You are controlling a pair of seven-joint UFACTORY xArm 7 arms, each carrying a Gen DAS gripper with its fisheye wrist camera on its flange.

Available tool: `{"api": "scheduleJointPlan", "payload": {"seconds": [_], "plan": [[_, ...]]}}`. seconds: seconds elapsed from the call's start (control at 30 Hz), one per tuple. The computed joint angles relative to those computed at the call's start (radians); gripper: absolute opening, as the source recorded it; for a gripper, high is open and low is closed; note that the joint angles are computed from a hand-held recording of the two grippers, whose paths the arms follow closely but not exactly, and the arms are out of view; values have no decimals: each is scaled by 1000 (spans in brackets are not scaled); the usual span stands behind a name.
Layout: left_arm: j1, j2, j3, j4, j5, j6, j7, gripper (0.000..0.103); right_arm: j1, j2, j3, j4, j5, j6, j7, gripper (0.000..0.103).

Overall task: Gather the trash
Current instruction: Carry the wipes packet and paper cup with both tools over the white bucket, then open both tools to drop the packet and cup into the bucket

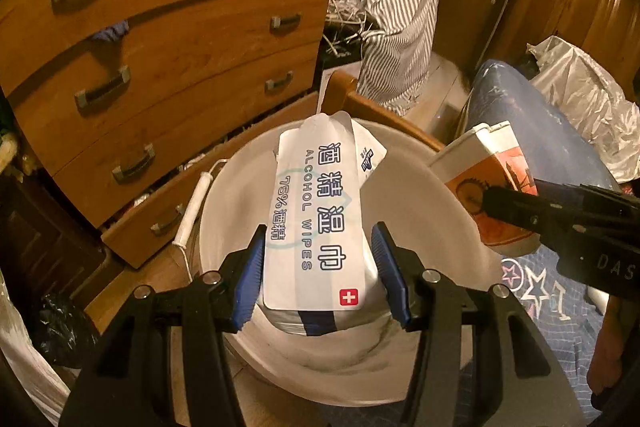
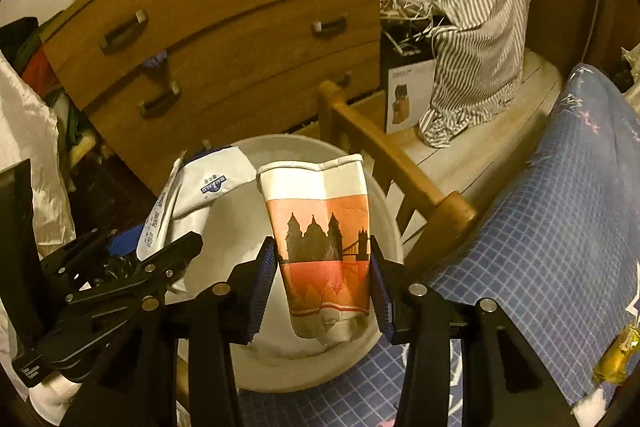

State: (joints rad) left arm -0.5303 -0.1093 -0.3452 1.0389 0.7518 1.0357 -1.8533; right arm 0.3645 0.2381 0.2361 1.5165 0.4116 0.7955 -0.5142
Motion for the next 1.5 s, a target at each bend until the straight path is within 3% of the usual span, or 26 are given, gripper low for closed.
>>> {"api": "scheduleJointPlan", "payload": {"seconds": [1.03, 1.1, 1.3, 1.5], "plan": [[29, -51, -20, -56, -35, 21, -4, 52, -13, 24, -1, 6, -12, -22, -9, 49], [28, -43, -22, -44, -34, 34, -3, 52, -19, 20, 0, 4, 7, -29, -11, 60], [16, -33, -27, -12, -16, 72, -7, 58, -43, -5, 0, -13, 67, -26, -38, 61], [-13, 1, -34, 51, 8, 109, -5, 58, -112, -127, -26, -125, 240, -20, -168, 61]]}}
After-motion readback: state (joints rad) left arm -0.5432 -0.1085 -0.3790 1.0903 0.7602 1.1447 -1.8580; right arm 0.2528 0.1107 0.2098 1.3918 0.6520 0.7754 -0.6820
